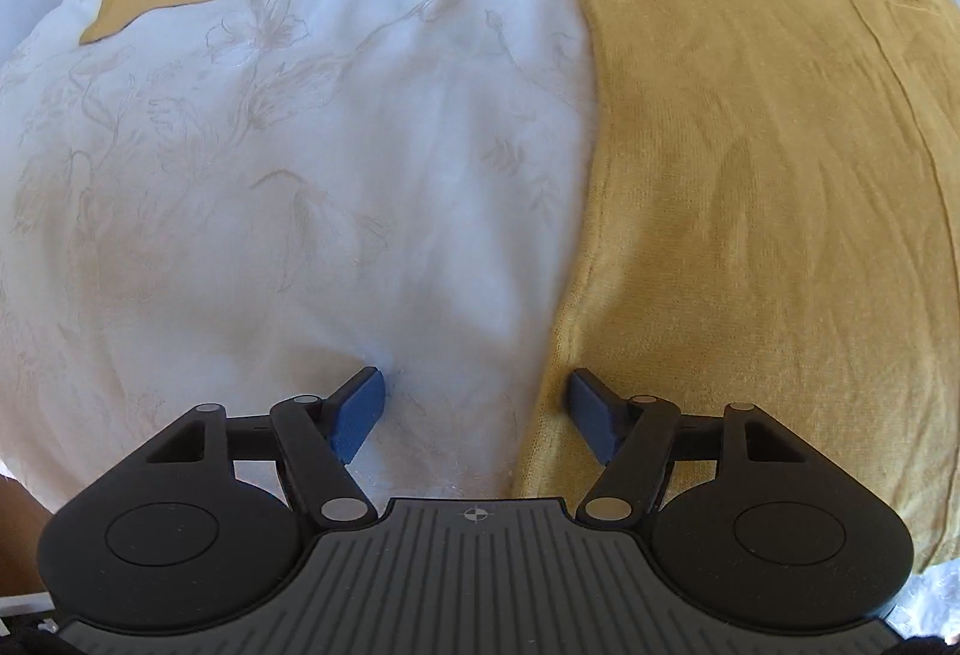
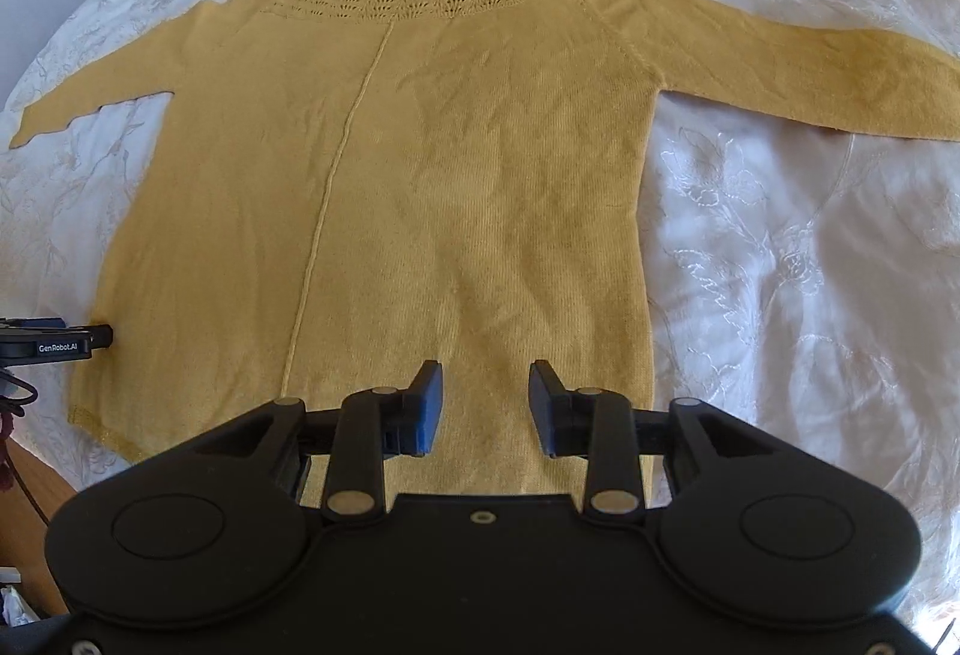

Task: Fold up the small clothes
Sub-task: 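Move the right gripper to the cuff of a sleeve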

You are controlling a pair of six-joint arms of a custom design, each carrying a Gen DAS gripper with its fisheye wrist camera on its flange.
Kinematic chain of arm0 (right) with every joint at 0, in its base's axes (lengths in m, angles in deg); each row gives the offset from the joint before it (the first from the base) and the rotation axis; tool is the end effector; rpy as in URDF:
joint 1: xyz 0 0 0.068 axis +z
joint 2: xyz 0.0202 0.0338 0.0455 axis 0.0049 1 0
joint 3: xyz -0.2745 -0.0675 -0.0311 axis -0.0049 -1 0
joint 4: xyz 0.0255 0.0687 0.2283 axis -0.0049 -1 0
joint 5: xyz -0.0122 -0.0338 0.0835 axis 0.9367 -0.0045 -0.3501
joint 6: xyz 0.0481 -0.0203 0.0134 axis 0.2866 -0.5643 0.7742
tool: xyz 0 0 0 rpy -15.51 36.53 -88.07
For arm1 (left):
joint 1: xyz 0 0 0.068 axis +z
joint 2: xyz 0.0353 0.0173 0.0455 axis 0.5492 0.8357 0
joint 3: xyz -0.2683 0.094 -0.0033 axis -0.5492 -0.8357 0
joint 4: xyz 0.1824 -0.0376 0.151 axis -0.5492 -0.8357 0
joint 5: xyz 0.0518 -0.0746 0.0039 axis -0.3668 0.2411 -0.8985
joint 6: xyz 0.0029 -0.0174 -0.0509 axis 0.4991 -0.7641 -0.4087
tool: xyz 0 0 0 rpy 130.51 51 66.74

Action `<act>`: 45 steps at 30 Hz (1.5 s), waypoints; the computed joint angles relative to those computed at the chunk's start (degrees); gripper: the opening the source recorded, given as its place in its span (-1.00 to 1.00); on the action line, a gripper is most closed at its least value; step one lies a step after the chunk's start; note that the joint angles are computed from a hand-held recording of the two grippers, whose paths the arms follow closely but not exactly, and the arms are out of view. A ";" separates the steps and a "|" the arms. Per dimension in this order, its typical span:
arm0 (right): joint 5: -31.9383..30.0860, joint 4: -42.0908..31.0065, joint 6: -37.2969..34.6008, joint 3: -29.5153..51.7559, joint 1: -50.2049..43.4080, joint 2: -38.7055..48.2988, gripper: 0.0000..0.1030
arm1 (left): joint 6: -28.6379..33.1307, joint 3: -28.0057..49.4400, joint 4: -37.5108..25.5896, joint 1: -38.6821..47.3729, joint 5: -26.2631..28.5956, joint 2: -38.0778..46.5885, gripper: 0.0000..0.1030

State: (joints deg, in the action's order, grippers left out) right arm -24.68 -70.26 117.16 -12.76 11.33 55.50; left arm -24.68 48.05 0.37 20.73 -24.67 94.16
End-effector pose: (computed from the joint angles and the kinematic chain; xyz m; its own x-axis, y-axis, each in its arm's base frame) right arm 0.0989 0.0133 0.2812 -0.7781 0.5058 -0.3725 0.5013 0.8573 0.1171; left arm 0.2930 -0.0634 0.2648 -0.8278 0.4844 -0.2830 0.4627 0.8748 0.1439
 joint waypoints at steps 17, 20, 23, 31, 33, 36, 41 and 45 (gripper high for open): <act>-1.82 9.06 -15.66 7.41 -32.08 4.17 0.25 | -2.89 31.63 0.95 -10.74 13.60 7.24 0.28; -7.60 11.31 -25.30 7.51 -45.24 4.35 0.31 | -7.09 34.33 0.60 -14.23 14.28 9.80 0.28; -14.81 13.42 -36.76 7.99 -60.18 6.55 0.32 | -10.61 37.16 -2.07 -17.52 11.33 11.11 0.28; -28.54 19.17 -62.47 15.45 -91.47 23.38 0.32 | -19.33 38.37 -8.33 -27.28 1.10 10.86 0.28; -29.55 20.53 -65.88 19.05 -95.61 28.86 0.32 | -21.79 38.47 -9.96 -29.54 -0.75 10.80 0.28; -29.86 22.46 -68.73 25.98 -100.34 37.59 0.32 | -24.95 39.63 -12.08 -32.45 -2.81 11.48 0.28; -29.10 24.01 -67.83 36.33 -104.22 49.15 0.32 | -28.41 43.28 -15.55 -36.45 -6.26 13.76 0.28; -29.09 23.10 -66.74 43.40 -105.96 57.01 0.32 | -29.42 46.57 -18.28 -38.33 -8.05 15.85 0.28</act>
